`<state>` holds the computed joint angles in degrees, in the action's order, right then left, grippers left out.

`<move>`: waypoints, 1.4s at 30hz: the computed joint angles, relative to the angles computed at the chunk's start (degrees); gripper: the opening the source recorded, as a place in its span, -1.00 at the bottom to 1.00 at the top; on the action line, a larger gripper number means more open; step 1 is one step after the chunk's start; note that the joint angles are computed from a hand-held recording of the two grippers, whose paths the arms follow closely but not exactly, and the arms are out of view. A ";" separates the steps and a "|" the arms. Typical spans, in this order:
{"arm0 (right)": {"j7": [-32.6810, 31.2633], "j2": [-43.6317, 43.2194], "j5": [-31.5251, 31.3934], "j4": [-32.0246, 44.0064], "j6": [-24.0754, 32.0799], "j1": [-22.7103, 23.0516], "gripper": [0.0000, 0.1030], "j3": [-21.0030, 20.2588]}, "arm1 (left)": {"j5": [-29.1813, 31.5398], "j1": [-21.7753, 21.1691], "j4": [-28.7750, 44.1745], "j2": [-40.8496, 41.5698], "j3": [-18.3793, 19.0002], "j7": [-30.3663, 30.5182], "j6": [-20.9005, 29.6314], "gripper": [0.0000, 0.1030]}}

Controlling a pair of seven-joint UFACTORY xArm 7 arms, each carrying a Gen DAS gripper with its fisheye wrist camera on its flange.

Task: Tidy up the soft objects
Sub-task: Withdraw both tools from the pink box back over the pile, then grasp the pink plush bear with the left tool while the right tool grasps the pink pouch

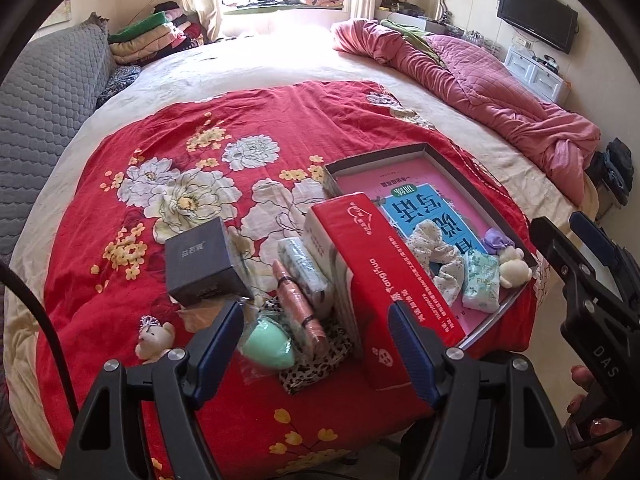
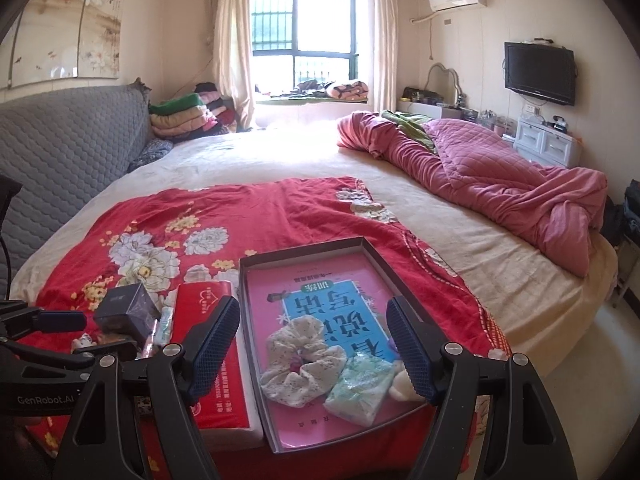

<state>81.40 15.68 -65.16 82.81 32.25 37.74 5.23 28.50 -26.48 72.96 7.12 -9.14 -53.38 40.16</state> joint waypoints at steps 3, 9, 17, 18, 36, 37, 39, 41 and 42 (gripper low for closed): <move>-1.24 0.31 0.25 0.92 -0.02 0.44 0.50 0.28 | 1.09 0.98 -2.46 -2.87 0.59 -1.29 0.54 0.44; -3.81 1.15 1.50 2.47 -0.18 1.38 0.50 0.33 | 1.08 4.58 -7.57 -8.03 0.15 -2.93 -0.13 0.44; -6.56 2.25 2.32 4.26 -0.04 3.05 0.50 0.02 | -1.11 8.11 -12.27 -11.57 -0.93 -3.04 -1.57 0.44; -6.82 2.47 2.48 4.64 0.14 3.32 0.50 0.00 | -1.25 8.43 -12.61 -11.85 -1.05 -2.98 -1.47 0.44; -16.50 8.11 7.38 10.90 0.36 7.85 0.50 -0.81 | -4.27 11.91 -18.72 -14.67 -1.43 -1.75 -4.79 0.44; -17.48 8.70 7.97 11.44 0.24 8.18 0.50 -0.93 | -4.39 12.16 -19.21 -14.77 -1.30 -1.70 -5.07 0.44; -19.58 10.00 9.37 12.59 0.11 8.85 0.50 -1.17 | -5.26 12.54 -20.24 -14.91 -0.99 -1.29 -5.79 0.44; -21.95 11.29 11.26 13.81 0.01 9.49 0.50 -1.32 | -6.30 12.84 -21.21 -15.02 -0.69 -0.46 -6.83 0.44; -23.13 12.01 12.17 14.55 -0.02 9.80 0.50 -1.48 | -6.61 13.02 -21.61 -15.06 -0.60 -0.04 -7.28 0.44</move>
